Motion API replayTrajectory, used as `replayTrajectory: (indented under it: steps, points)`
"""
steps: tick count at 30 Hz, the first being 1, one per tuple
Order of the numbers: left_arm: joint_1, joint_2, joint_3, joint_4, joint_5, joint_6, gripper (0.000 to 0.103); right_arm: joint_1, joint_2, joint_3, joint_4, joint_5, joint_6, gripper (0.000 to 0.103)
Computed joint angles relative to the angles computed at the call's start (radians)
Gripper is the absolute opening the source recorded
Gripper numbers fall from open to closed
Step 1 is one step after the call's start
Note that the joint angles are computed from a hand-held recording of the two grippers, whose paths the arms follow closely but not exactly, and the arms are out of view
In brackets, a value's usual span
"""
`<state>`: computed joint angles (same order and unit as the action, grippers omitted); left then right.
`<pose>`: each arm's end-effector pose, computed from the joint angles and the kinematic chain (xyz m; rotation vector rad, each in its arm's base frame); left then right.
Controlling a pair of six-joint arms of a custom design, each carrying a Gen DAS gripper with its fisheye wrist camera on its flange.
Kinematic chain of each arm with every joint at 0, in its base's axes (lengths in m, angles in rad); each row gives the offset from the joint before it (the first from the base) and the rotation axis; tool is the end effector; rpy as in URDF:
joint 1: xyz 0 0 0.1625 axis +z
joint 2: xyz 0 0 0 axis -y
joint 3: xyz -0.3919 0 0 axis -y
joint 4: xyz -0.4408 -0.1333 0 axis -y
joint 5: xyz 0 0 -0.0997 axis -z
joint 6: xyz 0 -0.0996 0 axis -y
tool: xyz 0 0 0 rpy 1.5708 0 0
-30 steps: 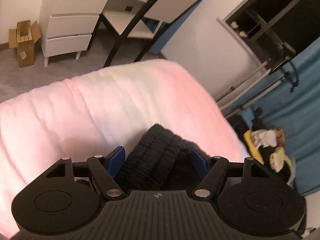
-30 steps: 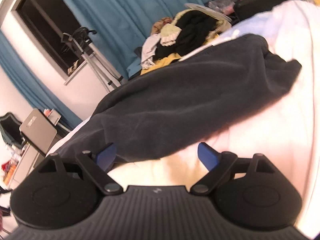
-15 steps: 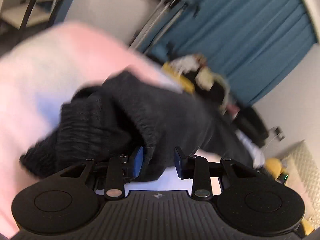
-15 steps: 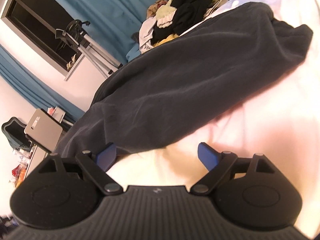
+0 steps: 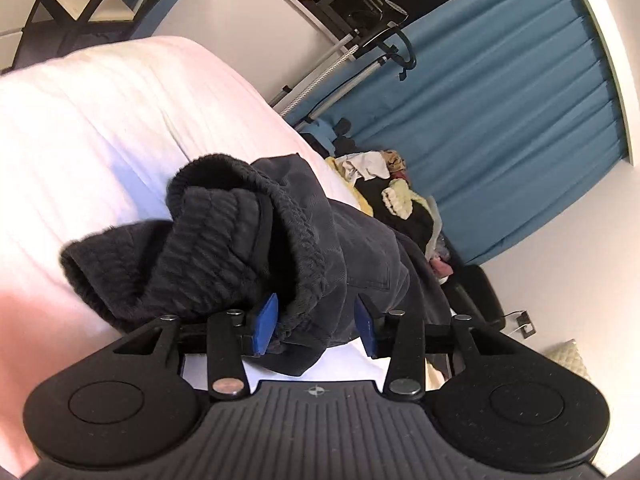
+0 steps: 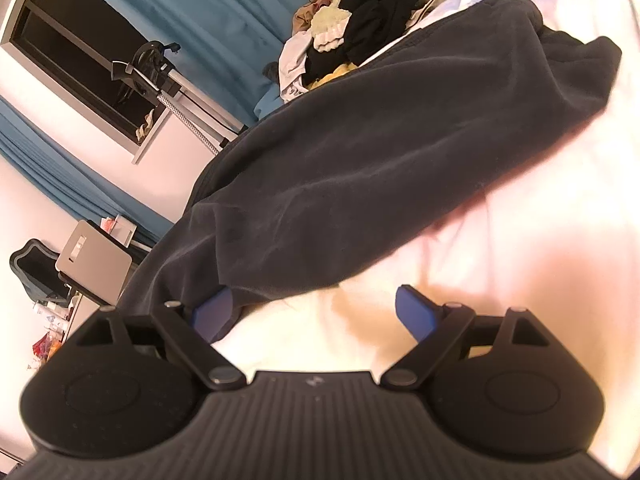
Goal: Fold clothes
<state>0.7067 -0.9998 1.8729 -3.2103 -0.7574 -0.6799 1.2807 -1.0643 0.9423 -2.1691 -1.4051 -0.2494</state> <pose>-0.3336 -0.5553 0.1743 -0.2134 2.6680 -1.5540 -0.0760 -0.7781 0.5508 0.0316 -2.8964 1.1149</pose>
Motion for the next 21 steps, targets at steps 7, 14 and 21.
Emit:
replayTrajectory:
  steps: [7, 14, 21]
  points:
    - [-0.023, -0.064, -0.010, 0.059, 0.027, 0.039, 0.069, 0.011, 0.002, 0.002, -0.003, 0.023, -0.049, 0.090]
    - [0.083, -0.014, -0.172, 0.249, 0.086, -0.155, 0.084, 0.026, 0.024, -0.021, 0.084, 0.052, -0.103, 0.090]
    - [0.192, 0.113, -0.393, 0.458, -0.026, -0.233, 0.057, 0.038, 0.043, -0.036, 0.136, 0.079, -0.208, 0.093]
